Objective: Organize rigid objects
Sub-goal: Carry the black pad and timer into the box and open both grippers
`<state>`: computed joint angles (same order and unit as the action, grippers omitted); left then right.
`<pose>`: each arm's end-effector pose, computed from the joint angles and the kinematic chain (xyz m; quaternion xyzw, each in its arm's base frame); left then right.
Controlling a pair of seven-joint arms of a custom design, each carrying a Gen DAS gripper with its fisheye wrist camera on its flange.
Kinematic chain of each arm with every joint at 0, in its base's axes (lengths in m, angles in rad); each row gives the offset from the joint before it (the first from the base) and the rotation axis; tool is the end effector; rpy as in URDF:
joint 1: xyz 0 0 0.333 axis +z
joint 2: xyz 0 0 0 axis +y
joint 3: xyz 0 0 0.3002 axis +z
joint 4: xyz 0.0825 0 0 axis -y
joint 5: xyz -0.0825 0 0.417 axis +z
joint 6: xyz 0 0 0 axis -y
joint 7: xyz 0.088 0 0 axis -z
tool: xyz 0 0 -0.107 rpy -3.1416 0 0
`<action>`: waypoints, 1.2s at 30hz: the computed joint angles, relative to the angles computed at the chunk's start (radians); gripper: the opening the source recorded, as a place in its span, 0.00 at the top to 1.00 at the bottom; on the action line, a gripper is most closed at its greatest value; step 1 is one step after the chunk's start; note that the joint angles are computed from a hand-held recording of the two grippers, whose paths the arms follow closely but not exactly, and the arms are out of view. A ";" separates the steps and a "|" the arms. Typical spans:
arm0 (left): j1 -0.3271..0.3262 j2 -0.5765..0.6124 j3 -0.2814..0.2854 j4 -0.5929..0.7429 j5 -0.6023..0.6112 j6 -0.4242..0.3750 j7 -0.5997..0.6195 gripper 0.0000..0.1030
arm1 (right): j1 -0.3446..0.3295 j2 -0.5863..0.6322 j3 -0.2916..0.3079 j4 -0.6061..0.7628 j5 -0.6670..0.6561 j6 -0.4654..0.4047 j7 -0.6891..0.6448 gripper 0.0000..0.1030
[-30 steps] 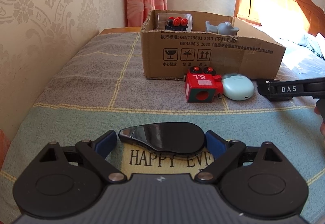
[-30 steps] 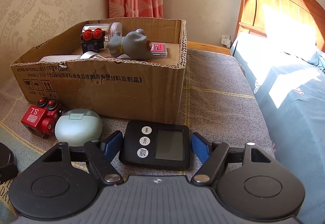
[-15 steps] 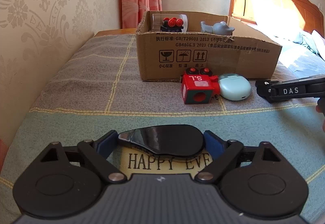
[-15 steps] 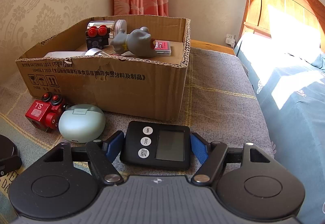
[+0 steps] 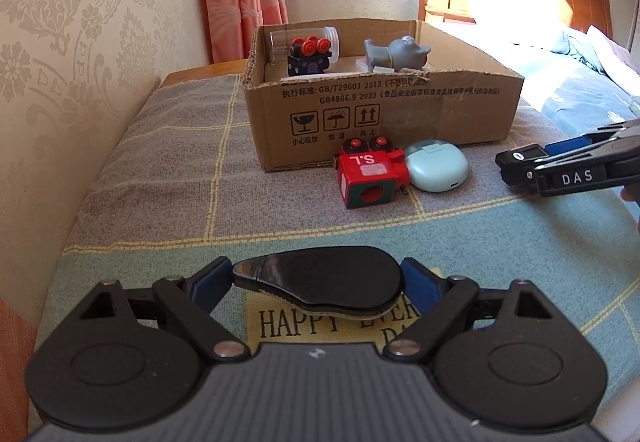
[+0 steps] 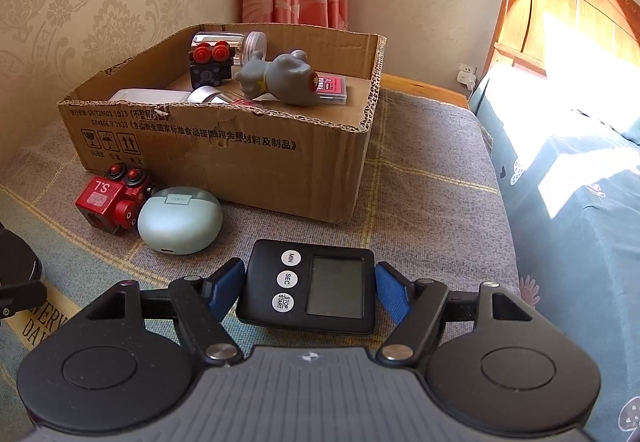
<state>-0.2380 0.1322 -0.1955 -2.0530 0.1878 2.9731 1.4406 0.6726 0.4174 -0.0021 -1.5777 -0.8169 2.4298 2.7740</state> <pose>0.5830 -0.2799 0.4346 -0.4852 0.7845 -0.3179 0.2193 0.5783 0.4559 0.4184 -0.6510 0.6600 -0.2851 0.2436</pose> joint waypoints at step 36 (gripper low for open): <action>-0.004 0.072 0.012 0.228 0.028 -0.043 -0.007 0.13 | 0.010 0.163 -0.119 0.342 0.114 0.085 -0.195 0.00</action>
<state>-0.2424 0.2041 -0.1838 -1.8248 0.2159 2.9304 1.4333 0.6822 0.5808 -0.1208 -1.2358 -0.7034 2.5147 2.5788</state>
